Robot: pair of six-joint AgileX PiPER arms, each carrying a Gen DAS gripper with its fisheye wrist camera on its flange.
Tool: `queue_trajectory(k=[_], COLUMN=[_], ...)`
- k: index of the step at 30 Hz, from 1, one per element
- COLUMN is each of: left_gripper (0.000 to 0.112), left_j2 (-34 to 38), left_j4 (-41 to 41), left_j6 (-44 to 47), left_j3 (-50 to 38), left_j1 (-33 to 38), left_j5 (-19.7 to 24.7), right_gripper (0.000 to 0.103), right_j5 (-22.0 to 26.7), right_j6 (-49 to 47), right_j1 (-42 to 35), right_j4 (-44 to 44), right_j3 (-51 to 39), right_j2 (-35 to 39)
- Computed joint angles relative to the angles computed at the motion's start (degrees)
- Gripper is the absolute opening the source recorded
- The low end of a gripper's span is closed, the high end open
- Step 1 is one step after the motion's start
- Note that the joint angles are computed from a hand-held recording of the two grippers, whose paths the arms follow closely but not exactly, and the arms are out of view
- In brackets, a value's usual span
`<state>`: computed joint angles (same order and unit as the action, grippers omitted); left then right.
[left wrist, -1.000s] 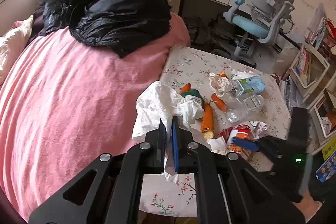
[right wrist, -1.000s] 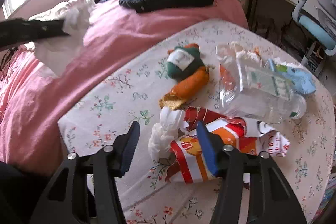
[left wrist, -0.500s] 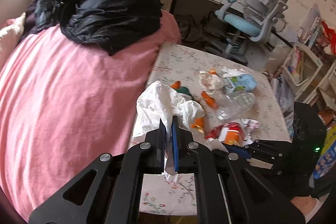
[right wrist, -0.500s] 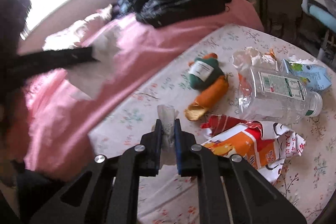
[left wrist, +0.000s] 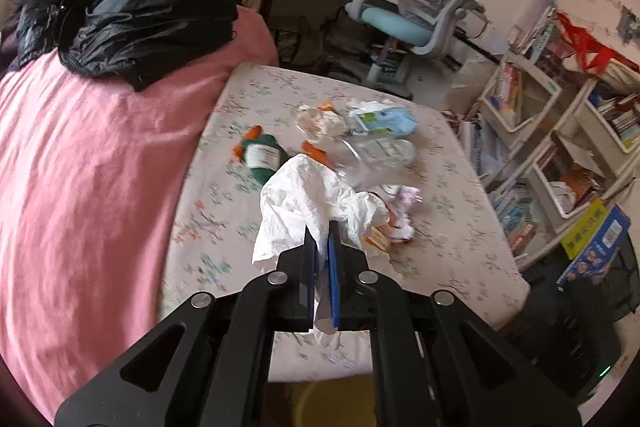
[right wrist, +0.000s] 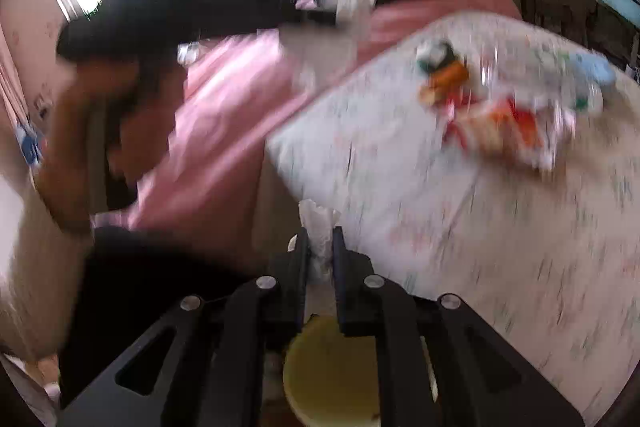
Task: Collect trash
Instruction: 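Carry the tissue and scrap over the yellow bin and open both tools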
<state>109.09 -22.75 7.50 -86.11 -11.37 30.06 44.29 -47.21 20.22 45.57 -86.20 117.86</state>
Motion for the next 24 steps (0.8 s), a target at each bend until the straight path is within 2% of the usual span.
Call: queue_trajectory(k=[5,9,10,11,13,18,24], left_gripper=[0.005,0.005,0.005,0.005,0.005,0.005,0.005], left_j2=[-4.11,-6.30,-6.99,-7.33,-7.90,-9.23,-8.82], left_j4=[3.87,7.08,8.61,9.04,10.15,13.10,11.85], left_j6=[-3.61,-6.61,-8.11,-8.57,-10.29,-14.45,-14.01], left_j3=[8.43,13.23,14.83,15.78,17.69,22.27,25.38], left_j1=[-3.39,-6.47,-7.77,-8.37,-9.86,-13.59,-18.78], left_j5=[-3.16,-4.36,-4.82,-5.09,-5.22,-5.43,-4.28], right_gripper=[0.013,0.015,0.021,0.036,0.058,0.064,0.067], right_j5=[-3.11,-3.79,-3.58,-3.21,-4.77,-10.16,-12.63], right_j6=[0.46,2.61,3.18,4.38,5.31,3.85,-1.09], right_j1=[0.71,0.63,0.39,0.33,0.29,-3.67,-8.71], right_j4=[-2.08,-3.85,-4.30,-5.23,-6.25,-0.02,12.85], right_j3=[9.24,11.09,11.47,11.49,12.98,16.96,18.70], right_j2=[-2.56,-2.91,-2.75,-2.59,-3.72,-7.36,-8.14])
